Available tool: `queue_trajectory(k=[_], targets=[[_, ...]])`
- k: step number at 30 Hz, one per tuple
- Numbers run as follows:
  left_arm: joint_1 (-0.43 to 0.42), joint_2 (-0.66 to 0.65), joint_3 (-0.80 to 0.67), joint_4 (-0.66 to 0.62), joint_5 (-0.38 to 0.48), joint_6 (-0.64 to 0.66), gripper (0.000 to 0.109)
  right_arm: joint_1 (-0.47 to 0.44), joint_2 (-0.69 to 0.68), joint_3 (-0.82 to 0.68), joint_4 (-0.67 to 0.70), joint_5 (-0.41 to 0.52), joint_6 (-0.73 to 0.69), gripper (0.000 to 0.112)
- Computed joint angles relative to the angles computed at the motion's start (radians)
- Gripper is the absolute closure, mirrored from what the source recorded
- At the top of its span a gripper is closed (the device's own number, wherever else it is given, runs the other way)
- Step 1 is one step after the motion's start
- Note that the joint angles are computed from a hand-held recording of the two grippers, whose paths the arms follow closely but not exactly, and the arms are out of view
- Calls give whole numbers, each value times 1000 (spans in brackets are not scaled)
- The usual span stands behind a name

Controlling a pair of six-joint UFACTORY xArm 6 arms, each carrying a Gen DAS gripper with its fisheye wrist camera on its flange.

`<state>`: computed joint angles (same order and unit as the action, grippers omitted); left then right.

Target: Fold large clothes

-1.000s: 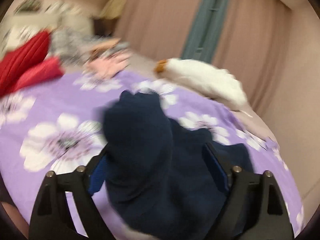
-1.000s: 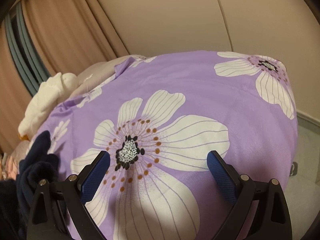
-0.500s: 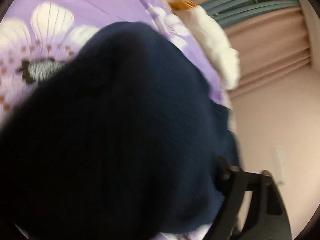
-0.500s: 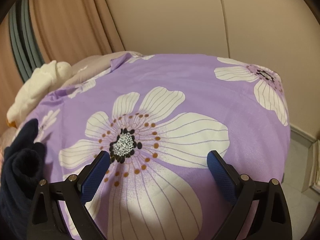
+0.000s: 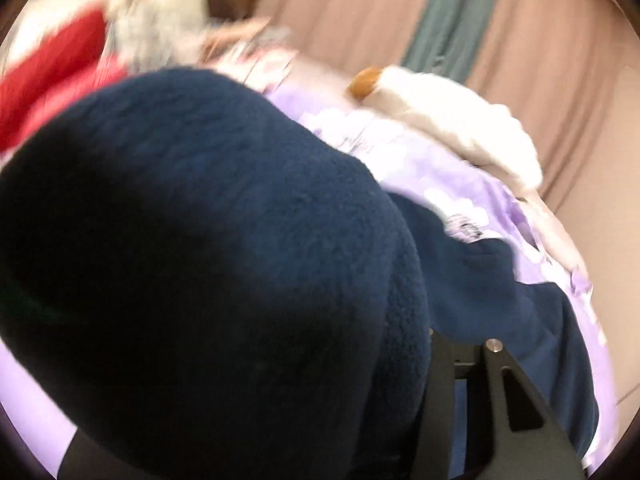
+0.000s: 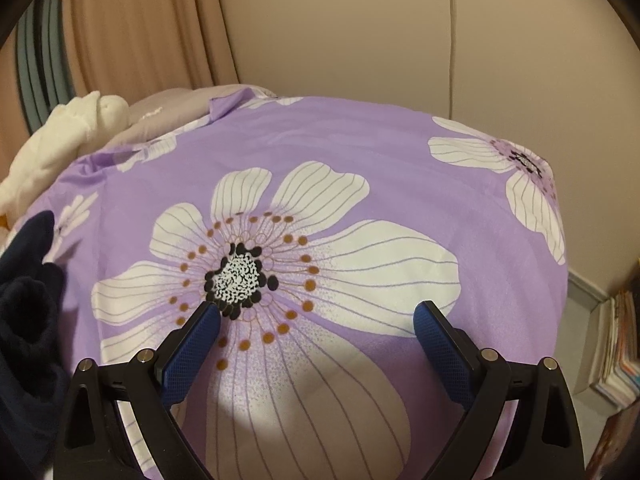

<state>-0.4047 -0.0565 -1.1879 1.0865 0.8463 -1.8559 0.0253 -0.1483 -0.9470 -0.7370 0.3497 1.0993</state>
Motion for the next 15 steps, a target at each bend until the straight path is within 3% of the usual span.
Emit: queue_trajectory(k=[4,7,11,13,15], targets=[[-108,68,-163,106,66,64,59,-17,-16,31,27,-57,-10,15],[-211,162,-316,175,103,191,59,-26,-29,54,64,-94,-37,13],[-276,268,-432,217,-70,300,59,-27,-30,59,83,-106,-50,13],[-287,338,-495,200,-74,384,56,-25,-33,61,83,-103,-50,13],[-283,449,-608,56,-9,531,54,-25,-35,64,79,-106,-45,12]])
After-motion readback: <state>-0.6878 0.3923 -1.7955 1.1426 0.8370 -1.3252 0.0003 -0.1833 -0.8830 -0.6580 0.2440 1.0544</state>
